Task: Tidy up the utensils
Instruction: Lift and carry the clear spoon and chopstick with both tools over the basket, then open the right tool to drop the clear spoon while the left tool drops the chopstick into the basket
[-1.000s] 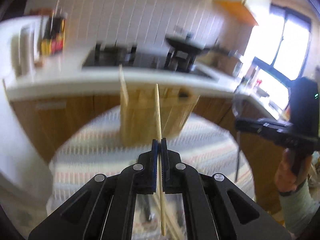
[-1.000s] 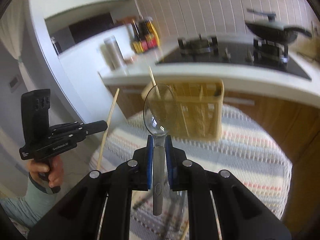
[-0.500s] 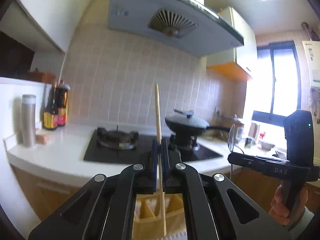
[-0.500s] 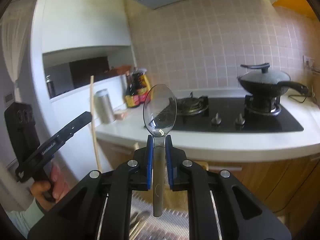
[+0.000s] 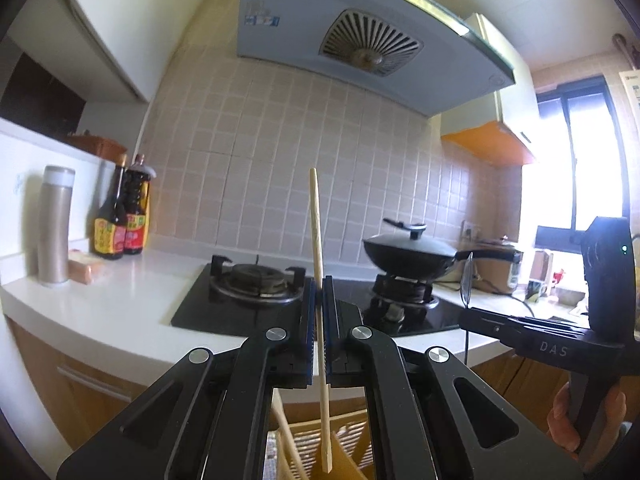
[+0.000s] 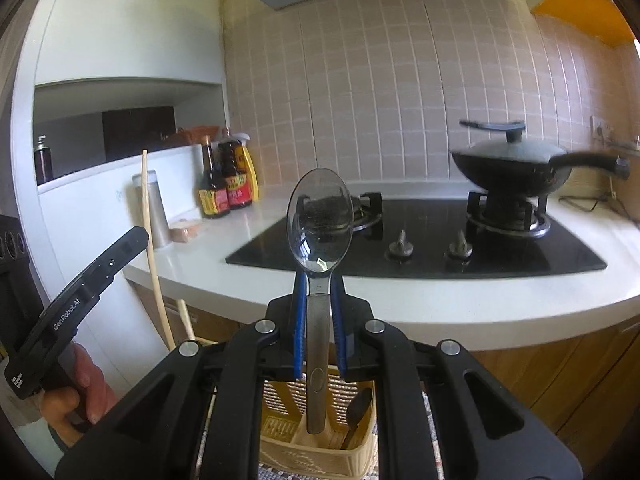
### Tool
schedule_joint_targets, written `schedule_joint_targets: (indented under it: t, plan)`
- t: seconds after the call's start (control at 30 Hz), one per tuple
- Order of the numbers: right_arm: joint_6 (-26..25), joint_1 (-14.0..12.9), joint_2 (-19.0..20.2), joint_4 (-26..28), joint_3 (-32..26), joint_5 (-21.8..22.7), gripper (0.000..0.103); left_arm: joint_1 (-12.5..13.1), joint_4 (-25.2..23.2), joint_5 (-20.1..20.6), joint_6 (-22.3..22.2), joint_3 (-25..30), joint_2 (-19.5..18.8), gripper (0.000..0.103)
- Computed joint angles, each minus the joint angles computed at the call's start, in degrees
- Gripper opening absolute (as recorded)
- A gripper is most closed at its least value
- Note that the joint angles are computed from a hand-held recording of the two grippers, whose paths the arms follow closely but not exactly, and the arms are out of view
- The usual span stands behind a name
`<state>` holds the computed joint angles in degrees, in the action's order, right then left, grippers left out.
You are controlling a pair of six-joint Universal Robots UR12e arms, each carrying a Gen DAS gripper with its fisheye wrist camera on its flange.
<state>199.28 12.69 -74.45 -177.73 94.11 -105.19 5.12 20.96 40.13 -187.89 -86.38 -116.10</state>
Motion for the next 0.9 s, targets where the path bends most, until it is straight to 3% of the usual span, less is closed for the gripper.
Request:
schedule_joint_targets:
  t: [0.2,0.4,0.47,0.53,0.57,0.63,0.67,0.8,0.9]
  plan:
    - [1.88,-0.77,0.85,-0.86,0.96,0.20,0.010,-0.68,-1.05,1.65,2.80,-0.46,-0.76,0.001]
    - [1.77,-0.60,0.51,-1.13,1.93,0.59,0.011,-0.40,-3.08,0.38,3.71,-0.95,-0.81,0.002]
    - [1.73,-0.47,-0.07,-0.73,2.58,1.38,0.014,-0.19,-5.03,-0.28,5.28,-1.43,-0.35,0.008]
    - [1.79,-0.32,-0.72,-0.71,3.34,1.69,0.030,0.02,-8.87,-0.54,8.29,-2.18,0.63,0.008]
    - [2.18,-0.16,-1.16,-0.83,3.85,1.44,0.032,0.18,-9.31,-0.86,8.56,-2.46,0.86,0.010]
    - [3.03,-0.03,-2.06,-0.97,4.77,1.76,0.042,0.64,-9.88,-1.24,8.95,-3.13,1.51,0.019]
    - [3.57,0.11,-2.61,-1.01,5.26,1.78,0.043,0.93,-9.64,-1.36,8.79,-3.57,1.91,0.024]
    - [3.68,0.99,-4.62,-0.07,6.47,0.28,0.043,2.37,-9.91,-3.16,9.06,-5.44,4.10,0.026]
    - [3.82,1.98,-6.18,1.40,7.04,-1.44,0.043,3.46,-9.23,-4.67,8.94,-6.94,5.89,0.033]
